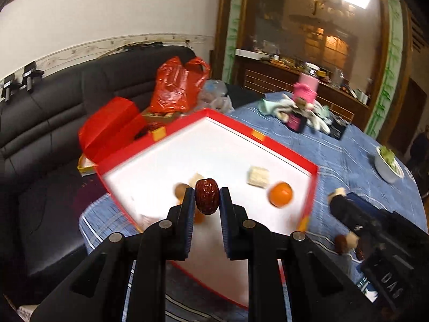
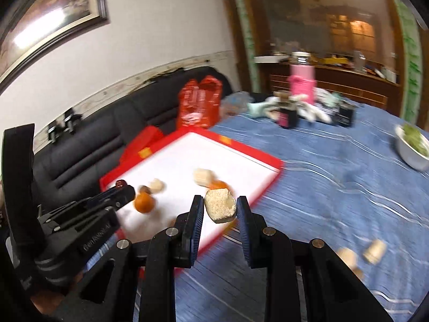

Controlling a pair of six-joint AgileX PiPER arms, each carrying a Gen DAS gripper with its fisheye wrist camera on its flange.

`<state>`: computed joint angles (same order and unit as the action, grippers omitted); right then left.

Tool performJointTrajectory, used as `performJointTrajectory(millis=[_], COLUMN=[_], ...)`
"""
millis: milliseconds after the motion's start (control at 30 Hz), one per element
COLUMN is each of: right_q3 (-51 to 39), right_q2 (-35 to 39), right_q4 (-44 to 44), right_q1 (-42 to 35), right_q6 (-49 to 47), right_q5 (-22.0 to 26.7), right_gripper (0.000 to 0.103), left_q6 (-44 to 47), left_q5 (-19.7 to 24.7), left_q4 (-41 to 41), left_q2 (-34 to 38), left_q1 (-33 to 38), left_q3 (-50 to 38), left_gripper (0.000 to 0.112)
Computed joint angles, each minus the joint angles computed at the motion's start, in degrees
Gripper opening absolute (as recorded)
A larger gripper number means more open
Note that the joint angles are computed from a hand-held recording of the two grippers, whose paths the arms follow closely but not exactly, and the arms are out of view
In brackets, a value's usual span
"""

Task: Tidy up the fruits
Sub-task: 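Carry the date and cake piece into the white box and open both tools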

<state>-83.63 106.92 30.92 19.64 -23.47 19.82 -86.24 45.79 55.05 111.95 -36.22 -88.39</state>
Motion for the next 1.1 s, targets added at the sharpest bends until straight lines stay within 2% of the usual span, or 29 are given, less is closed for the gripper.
performJointTrajectory(millis=[200, 333, 767, 1100], right_q3=[-12.88, -17.57, -22.17, -23.34], right_q2=[8.49, 12.35, 16.01, 17.15], right_q4=[-9.96, -13.26, -14.41, -14.51], right_q1=[4.07, 4.42, 3.54, 3.38], right_q6=[9.97, 13.56, 15.07, 16.28], right_q5=[5.02, 7.55, 10.95, 11.28], right_gripper=[0.025, 0.025, 0.025, 0.025], left_q6=[7.46, 10.93, 14.38, 16.5], left_q5=[-0.7, -0.3, 2.03, 3.6], left_q4=[-5.27, -7.95, -10.82, -11.51], left_q2=[3.34, 5.45, 7.48, 9.41], left_q1=[2.93, 3.45, 4.16, 4.8], left_q3=[-3.53, -5.92, -9.52, -13.95], left_gripper=[0.016, 0.016, 0.016, 0.016])
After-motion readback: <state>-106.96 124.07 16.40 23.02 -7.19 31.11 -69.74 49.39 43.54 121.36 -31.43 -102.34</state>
